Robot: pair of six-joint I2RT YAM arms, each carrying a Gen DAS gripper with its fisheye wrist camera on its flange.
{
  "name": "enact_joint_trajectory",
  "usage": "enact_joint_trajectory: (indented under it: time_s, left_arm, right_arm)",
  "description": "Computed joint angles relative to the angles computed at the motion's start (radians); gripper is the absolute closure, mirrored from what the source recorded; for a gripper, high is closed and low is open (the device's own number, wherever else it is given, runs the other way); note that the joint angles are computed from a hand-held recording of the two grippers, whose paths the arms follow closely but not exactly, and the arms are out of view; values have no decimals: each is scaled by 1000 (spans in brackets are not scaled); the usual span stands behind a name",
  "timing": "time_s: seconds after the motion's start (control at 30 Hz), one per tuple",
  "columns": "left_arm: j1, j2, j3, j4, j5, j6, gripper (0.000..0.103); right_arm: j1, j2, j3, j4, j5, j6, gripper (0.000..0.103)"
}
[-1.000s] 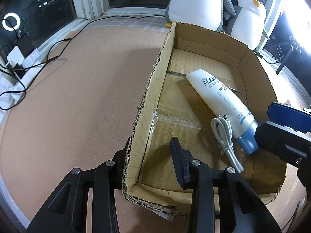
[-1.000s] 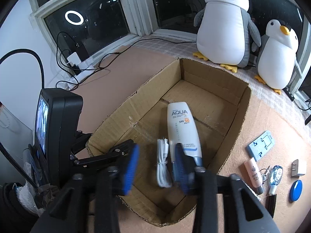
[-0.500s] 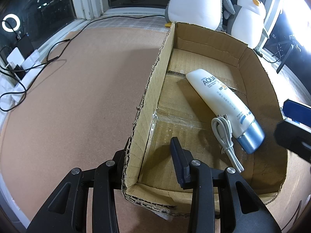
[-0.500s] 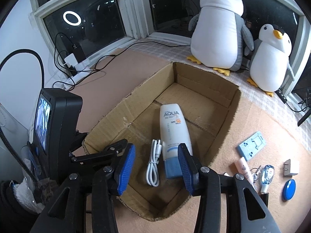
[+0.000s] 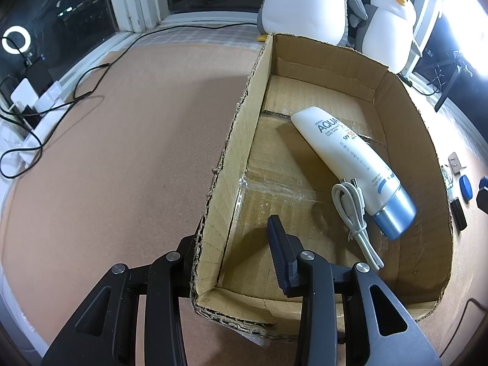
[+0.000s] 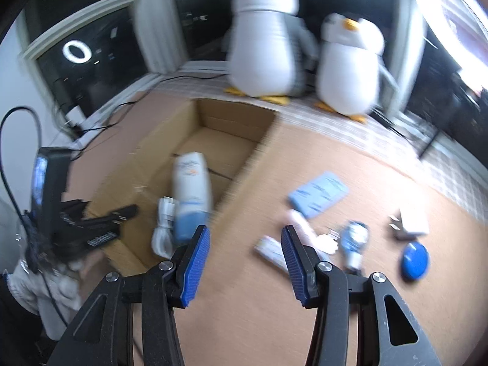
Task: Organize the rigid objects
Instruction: 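Return the right gripper and grasp the black cylinder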
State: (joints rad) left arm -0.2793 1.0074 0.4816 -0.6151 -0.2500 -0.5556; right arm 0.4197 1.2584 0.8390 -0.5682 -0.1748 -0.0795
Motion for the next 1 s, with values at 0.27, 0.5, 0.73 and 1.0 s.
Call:
enact_joint_trajectory:
  time_s: [0.27, 0.5, 0.73, 1.0]
  left_arm:
    - [-4, 3, 4, -4, -3, -2, 67]
    - [-4, 2, 3, -2, -4, -1, 67]
    - [-4, 3, 3, -2, -4, -2, 67]
    - [-6, 4, 4, -2, -4, -2, 67]
  right_arm:
    - [-271, 31, -57, -12, -46, -147, 58]
    - [-319, 96, -65, 14, -50, -215, 58]
    - [-324, 166, -52, 39, -37, -237, 58]
    - [-324, 234, -25, 45, -29, -250, 68]
